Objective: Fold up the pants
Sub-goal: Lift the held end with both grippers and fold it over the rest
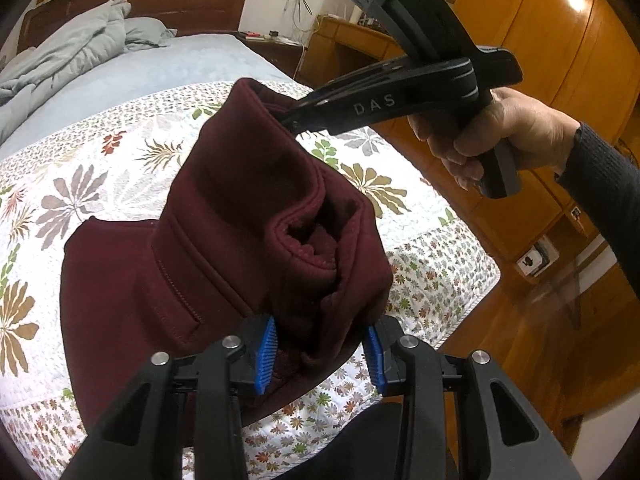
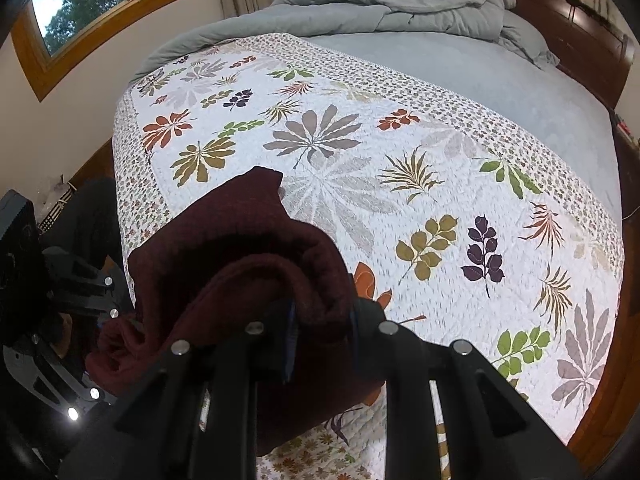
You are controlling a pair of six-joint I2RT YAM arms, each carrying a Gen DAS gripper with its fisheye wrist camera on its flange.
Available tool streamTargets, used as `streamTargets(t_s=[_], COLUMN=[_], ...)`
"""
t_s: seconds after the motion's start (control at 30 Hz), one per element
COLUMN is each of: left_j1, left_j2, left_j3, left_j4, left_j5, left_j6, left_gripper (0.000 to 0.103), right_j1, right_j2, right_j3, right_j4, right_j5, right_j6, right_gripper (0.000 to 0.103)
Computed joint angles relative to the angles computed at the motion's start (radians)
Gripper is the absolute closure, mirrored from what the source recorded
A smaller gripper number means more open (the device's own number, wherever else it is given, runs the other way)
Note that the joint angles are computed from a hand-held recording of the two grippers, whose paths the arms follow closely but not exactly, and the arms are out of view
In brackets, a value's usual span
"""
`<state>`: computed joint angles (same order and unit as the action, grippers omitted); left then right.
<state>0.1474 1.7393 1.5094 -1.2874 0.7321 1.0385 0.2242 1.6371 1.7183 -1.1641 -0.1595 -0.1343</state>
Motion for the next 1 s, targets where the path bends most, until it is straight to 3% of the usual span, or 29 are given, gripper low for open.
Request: streamTargets(t_s=[0.63,1.0], left_j1=[-0.129,-0.198], left_j2=[-0.124,-0.281], left_j3=[-0.220,-0.424], left_j4=[0.236,0.433], left_j5=[-0.121,-0.229], left_j6=[-0.098,-0.141], left_gripper=[0.066,0.066], right_j1=[-0.085,-0.111], right_j2=[-0.086,-0.142], right_j3=[-0.213,-0.316], right_j4=[0.102,0.149], right_j5=[-0.039,-0.032], right_j6=[-0.085,-0.136], right_gripper=[0.083,0.083])
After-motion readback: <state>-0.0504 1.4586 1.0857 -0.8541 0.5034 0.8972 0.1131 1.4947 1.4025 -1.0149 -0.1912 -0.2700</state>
